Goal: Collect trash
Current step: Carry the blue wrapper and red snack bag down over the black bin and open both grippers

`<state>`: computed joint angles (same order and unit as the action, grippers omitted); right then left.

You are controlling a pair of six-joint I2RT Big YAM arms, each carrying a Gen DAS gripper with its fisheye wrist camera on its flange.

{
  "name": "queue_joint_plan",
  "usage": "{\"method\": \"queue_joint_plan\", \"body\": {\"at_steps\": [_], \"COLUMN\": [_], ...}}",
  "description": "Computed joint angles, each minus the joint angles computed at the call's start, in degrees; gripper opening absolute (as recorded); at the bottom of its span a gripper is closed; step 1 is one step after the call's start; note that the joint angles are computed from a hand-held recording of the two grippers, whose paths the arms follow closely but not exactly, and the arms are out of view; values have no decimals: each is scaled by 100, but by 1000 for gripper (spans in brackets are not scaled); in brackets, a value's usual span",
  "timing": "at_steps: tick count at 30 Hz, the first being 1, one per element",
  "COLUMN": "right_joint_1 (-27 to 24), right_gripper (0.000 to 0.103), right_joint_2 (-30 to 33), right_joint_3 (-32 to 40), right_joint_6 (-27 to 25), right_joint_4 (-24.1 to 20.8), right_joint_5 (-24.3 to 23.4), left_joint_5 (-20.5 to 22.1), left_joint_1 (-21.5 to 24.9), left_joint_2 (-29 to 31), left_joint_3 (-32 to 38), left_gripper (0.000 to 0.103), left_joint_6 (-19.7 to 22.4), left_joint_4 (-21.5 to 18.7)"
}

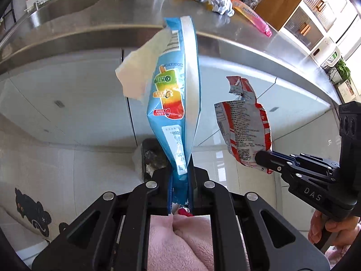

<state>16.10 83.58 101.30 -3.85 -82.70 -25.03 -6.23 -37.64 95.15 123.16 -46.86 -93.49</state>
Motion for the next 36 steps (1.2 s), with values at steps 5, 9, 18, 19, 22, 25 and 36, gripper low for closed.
{"method": "queue_joint_plan", "body": {"at_steps": [5, 9, 18, 19, 22, 25, 36], "right_joint_1": [66, 138, 268, 296, 329, 266, 291], "right_gripper": [11, 11, 11, 11, 11, 11, 14], "right_joint_2": [125, 273, 896, 966, 1139, 1385, 1829], "right_joint_3": [-346, -479, -581, -591, -662, -569, -370], "right_joint_6": [96, 215, 594, 631, 779, 799, 1323], "right_joint_4": [15, 59, 189, 215, 254, 187, 253], "right_joint_5": [198, 279, 296, 322, 306, 345, 318], "left_joint_5": [425, 701, 1286, 1345, 1601, 1854, 2214], "left_joint_1": [28, 65, 316, 338, 396, 453, 623], "left_joint_2": [-91, -92, 0, 43, 158, 300, 672], "left_joint_3": [-671, -1081, -2047, -2115, -2291, -2376, -2309], "left_gripper": [8, 8, 8, 8, 8, 8, 12], "left_joint_6": [31, 50, 142, 167, 170, 164, 267], "left_joint_4": [339, 606, 1327, 1375, 1537, 1598, 1671]}}
